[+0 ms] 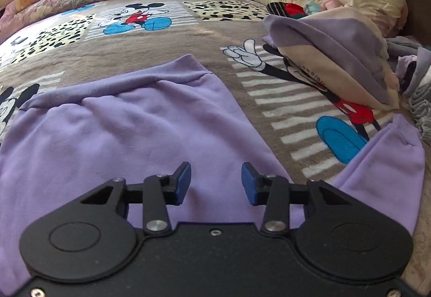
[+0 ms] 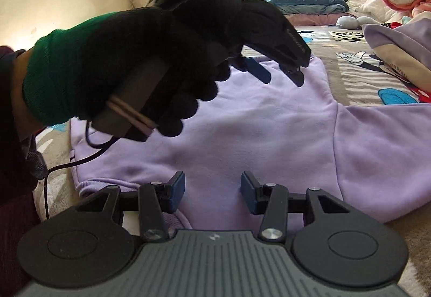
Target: Fold clothes
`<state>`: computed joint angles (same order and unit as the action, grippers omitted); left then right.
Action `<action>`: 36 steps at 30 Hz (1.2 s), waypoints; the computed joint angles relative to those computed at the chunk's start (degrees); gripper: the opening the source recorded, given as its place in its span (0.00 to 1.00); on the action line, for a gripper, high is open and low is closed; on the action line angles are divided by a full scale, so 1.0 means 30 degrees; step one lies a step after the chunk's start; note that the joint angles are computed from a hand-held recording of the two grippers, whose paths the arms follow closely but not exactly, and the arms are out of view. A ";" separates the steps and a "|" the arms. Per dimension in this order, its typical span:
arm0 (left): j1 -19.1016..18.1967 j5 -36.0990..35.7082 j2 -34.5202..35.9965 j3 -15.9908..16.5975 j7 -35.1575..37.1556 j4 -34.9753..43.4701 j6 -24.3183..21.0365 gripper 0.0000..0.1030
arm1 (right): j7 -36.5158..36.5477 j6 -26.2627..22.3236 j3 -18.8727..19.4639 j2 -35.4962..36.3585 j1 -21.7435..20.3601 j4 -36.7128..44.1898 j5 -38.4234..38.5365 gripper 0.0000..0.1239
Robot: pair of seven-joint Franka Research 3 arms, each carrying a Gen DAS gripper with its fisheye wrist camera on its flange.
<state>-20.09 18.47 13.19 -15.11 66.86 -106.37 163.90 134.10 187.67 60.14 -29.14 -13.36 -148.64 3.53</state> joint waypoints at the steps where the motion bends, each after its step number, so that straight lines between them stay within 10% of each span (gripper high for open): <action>1: -0.0395 0.0663 0.0777 0.0397 -0.0645 0.1020 -0.0336 0.38 | -0.0119 0.0053 0.0028 0.0092 -0.0013 -0.0020 -0.0115 0.38; 13: -0.2303 0.0628 1.0303 0.1900 -0.1100 1.6139 -0.7618 0.39 | -0.1825 0.0615 -0.0268 0.1758 0.0164 0.0330 0.0352 0.48; 18: -0.1686 -0.1412 1.1301 0.1414 -0.1630 1.7925 -0.7872 0.39 | -0.2286 0.0713 -0.0294 0.1970 0.0238 0.0386 0.0637 0.48; 32: 0.4520 -1.0478 -0.2215 -0.3238 0.5309 -0.0503 0.1869 0.68 | -0.2212 0.2912 0.0270 -0.0112 0.0296 -0.0767 0.3314 0.49; 36: 0.3933 -1.4764 -0.5898 -0.3069 0.9351 -0.4642 0.2522 0.86 | -0.1121 0.4368 0.0154 -0.1888 0.1025 -0.2280 0.6325 0.49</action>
<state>-8.29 -25.82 -4.50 -24.32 94.91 -120.29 171.47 130.73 200.77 60.61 -34.81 -10.29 -155.48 22.51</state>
